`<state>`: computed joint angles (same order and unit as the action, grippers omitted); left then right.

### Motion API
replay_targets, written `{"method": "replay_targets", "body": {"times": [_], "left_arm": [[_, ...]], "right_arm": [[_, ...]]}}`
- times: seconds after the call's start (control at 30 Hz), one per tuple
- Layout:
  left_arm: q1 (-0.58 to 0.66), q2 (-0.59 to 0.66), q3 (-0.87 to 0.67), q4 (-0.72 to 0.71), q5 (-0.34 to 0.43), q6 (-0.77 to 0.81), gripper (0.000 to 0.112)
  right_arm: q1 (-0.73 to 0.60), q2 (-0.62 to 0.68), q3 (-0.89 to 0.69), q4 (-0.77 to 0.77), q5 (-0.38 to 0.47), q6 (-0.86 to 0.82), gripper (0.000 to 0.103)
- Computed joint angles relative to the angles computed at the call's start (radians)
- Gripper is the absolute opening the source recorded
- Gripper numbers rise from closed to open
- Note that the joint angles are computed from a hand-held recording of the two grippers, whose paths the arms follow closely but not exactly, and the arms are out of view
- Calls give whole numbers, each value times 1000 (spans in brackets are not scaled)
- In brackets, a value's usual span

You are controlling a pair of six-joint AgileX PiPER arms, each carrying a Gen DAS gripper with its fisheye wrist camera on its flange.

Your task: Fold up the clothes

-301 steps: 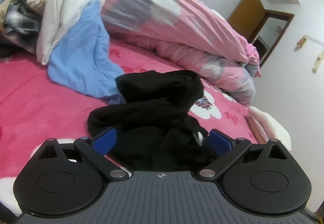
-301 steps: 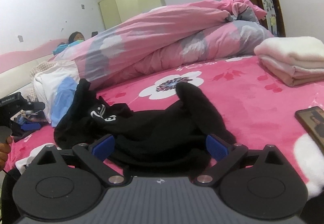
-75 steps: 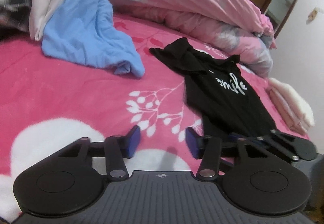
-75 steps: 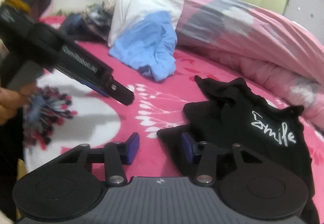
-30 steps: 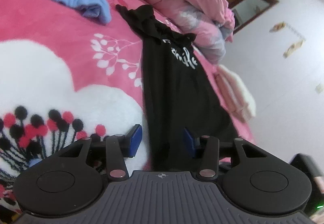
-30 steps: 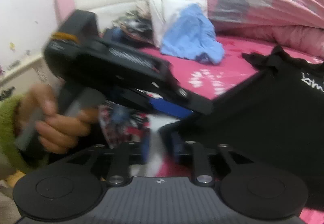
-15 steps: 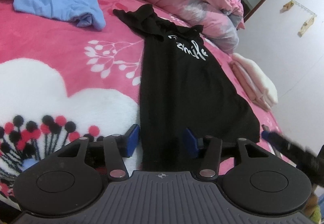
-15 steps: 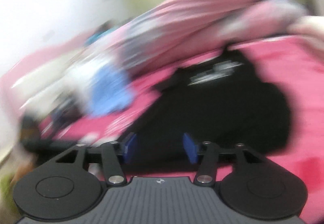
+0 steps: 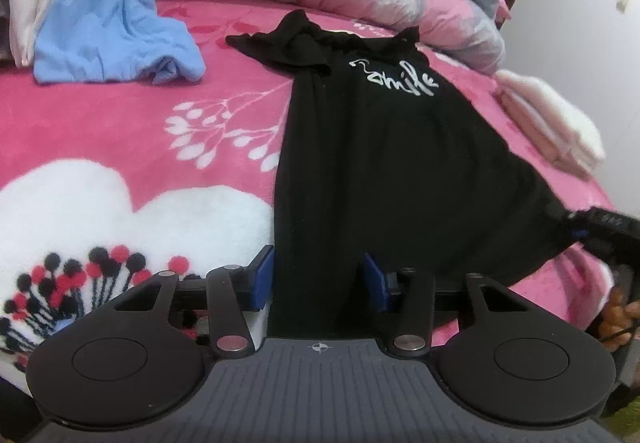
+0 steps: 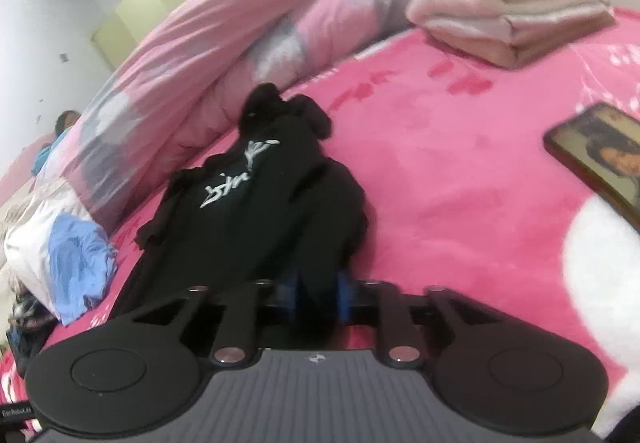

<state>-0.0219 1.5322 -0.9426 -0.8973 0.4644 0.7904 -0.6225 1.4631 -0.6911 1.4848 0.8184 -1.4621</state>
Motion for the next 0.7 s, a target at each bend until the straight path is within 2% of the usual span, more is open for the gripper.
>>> {"method": "replay_targets", "body": {"times": [0.1, 0.13, 0.2, 0.23, 0.27, 0.3, 0.37, 0.4, 0.43, 0.47, 0.57, 0.63, 0.7], "left_arm": [[-29, -4, -5, 85, -25, -74, 47], [-28, -2, -11, 94, -17, -80, 50], [-7, 6, -30, 75, 25, -70, 52], [8, 11, -41, 55, 52, -59, 54], [28, 17, -53, 30, 84, -47, 57], [55, 25, -65, -4, 123, -28, 59], [96, 38, -80, -62, 181, 1, 61], [113, 49, -88, -87, 203, 12, 61], [124, 58, -93, -111, 216, 28, 61], [131, 67, -92, -145, 220, 61, 61], [145, 95, -81, -258, 226, 182, 61], [149, 111, -61, -347, 223, 284, 61], [152, 126, -36, -451, 219, 409, 61]], "right_arm": [[-59, -63, 55, 62, 51, -94, 13], [-85, -85, 70, 75, 73, -119, 13], [-112, -62, 35, 9, 76, -75, 15], [-107, -40, 3, -68, 50, -5, 20], [-112, -27, -24, -134, 30, 60, 30], [-119, -40, -36, -161, 30, 91, 36], [-132, -64, -56, -196, 31, 132, 56], [-121, -113, -42, -180, -4, 110, 61], [-91, -171, -30, -148, -51, 61, 68], [-54, -202, -36, -128, -74, 33, 71], [113, -227, -120, -139, -109, 31, 72], [273, -182, -224, -185, -144, 60, 73], [448, -70, -371, -300, -193, 137, 73]]}}
